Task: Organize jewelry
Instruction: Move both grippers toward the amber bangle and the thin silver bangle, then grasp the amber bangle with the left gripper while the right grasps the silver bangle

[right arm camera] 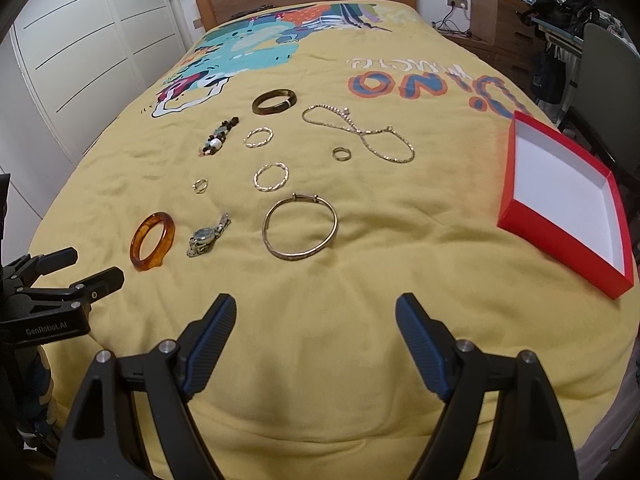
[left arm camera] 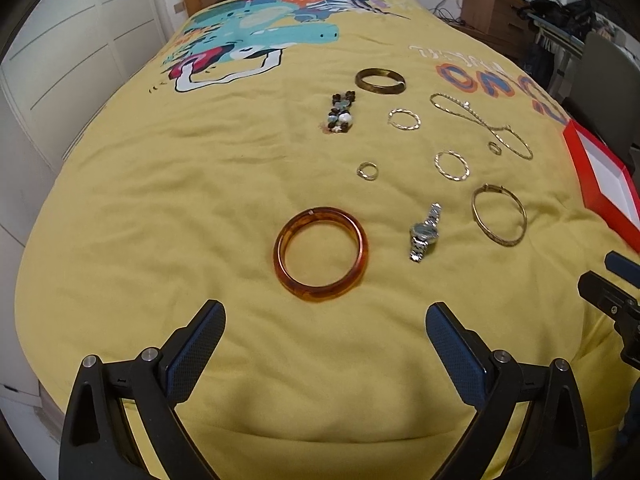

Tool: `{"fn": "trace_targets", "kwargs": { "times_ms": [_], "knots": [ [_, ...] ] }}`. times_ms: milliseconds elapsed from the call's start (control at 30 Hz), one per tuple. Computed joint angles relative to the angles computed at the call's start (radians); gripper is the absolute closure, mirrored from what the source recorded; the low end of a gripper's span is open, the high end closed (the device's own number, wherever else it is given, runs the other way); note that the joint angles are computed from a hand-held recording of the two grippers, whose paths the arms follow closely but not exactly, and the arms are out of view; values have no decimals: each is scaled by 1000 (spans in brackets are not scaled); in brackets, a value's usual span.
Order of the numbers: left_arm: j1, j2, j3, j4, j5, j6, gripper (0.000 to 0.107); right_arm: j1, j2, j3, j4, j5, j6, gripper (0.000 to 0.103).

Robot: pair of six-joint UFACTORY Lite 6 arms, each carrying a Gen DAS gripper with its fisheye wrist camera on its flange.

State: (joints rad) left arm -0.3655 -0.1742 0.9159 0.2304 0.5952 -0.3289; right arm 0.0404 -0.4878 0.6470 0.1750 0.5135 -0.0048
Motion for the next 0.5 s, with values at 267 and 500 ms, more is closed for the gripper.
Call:
{"fn": "trace_targets", "kwargs": {
  "times_ms": [267,500],
  "knots": [
    [115,89,65,-155,-29,154,21,-74,139,54,179,-31,-208,44],
    [149,182,121,-335,-42,311,43,-122,310,146,360,-62,-415,57]
  ]
}}
